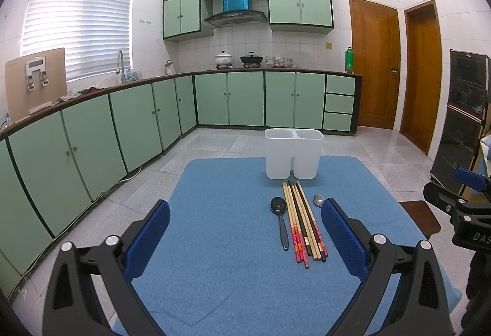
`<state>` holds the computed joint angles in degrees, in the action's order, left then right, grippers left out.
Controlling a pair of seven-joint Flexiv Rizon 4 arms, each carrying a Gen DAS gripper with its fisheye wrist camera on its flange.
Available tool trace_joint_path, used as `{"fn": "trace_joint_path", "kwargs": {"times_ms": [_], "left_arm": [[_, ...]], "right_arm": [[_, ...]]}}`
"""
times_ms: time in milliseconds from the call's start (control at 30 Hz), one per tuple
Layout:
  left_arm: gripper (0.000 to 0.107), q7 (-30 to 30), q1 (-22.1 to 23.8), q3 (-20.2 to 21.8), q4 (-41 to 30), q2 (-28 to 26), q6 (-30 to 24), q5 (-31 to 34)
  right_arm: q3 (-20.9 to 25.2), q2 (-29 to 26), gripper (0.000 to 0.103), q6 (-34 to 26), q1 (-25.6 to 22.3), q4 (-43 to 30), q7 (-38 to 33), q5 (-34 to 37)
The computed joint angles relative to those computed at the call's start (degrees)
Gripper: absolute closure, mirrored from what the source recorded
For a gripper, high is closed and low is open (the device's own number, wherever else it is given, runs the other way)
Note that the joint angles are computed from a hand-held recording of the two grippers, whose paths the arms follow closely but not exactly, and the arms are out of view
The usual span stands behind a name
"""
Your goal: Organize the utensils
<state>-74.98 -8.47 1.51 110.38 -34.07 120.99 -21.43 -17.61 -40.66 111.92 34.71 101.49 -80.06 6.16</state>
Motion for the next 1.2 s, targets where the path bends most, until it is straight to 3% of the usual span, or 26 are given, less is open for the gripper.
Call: {"fn": "trace_joint_path", "kwargs": {"times_ms": [667, 1200], "left_arm": [[0.01, -1.11, 1.62, -0.58, 0.77, -0.4, 0.82, 1.55], [0.01, 0.62, -1.08, 0.79, -1.52, -2.71, -0.14, -1.91]], "right_arm": [[0.45, -0.44, 0.005, 0.12, -0.59, 0.01, 0.21, -0.24], [0.44, -0.89, 0.005, -0.78, -0.66, -0.51, 0.95, -0.71]]}}
